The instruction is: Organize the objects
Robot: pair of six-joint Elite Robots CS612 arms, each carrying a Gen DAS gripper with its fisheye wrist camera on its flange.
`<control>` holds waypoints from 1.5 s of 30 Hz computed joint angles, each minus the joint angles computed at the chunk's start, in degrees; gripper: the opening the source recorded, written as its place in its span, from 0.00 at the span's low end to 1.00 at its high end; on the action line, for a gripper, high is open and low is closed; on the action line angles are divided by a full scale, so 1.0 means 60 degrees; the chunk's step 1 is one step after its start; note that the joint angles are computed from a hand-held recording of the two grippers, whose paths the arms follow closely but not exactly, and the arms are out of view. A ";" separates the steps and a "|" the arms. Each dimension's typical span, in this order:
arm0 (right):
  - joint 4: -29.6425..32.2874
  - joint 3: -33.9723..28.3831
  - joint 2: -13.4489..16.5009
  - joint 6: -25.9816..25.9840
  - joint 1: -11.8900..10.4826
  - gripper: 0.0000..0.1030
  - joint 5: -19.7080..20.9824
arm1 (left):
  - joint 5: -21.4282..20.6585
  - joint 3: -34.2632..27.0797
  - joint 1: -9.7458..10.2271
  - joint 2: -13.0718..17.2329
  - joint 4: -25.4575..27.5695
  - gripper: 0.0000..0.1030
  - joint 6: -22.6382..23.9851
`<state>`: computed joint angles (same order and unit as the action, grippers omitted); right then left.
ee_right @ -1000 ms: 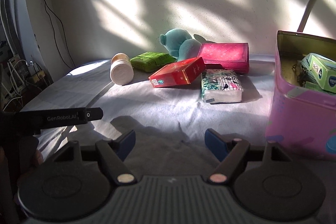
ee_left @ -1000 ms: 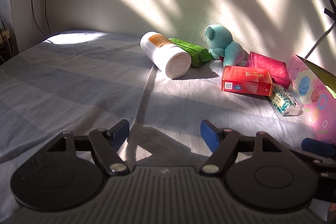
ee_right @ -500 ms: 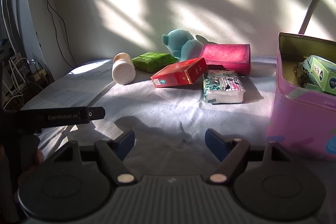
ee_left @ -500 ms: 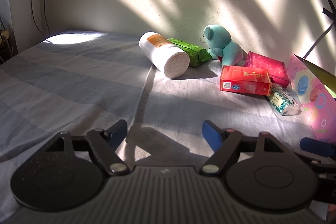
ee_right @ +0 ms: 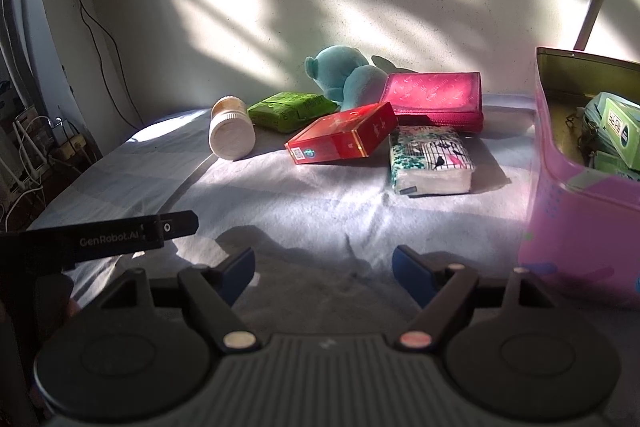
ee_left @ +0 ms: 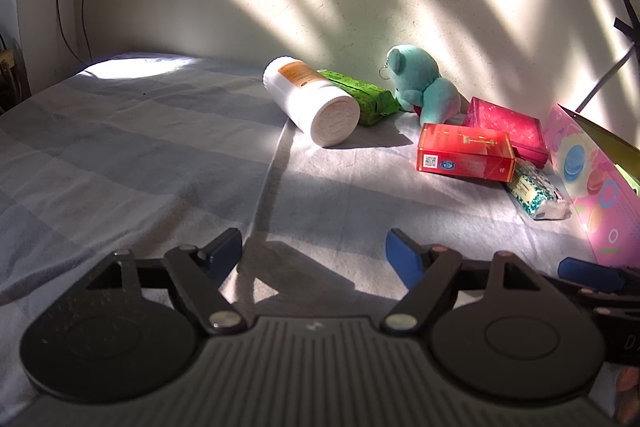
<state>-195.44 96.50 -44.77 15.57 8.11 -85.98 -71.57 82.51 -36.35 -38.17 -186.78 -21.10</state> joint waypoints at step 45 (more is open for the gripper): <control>0.1651 -0.2943 0.1429 -0.3994 0.0912 0.59 -0.3202 | 0.0118 0.0000 0.0125 0.0006 -0.0099 0.82 -0.0937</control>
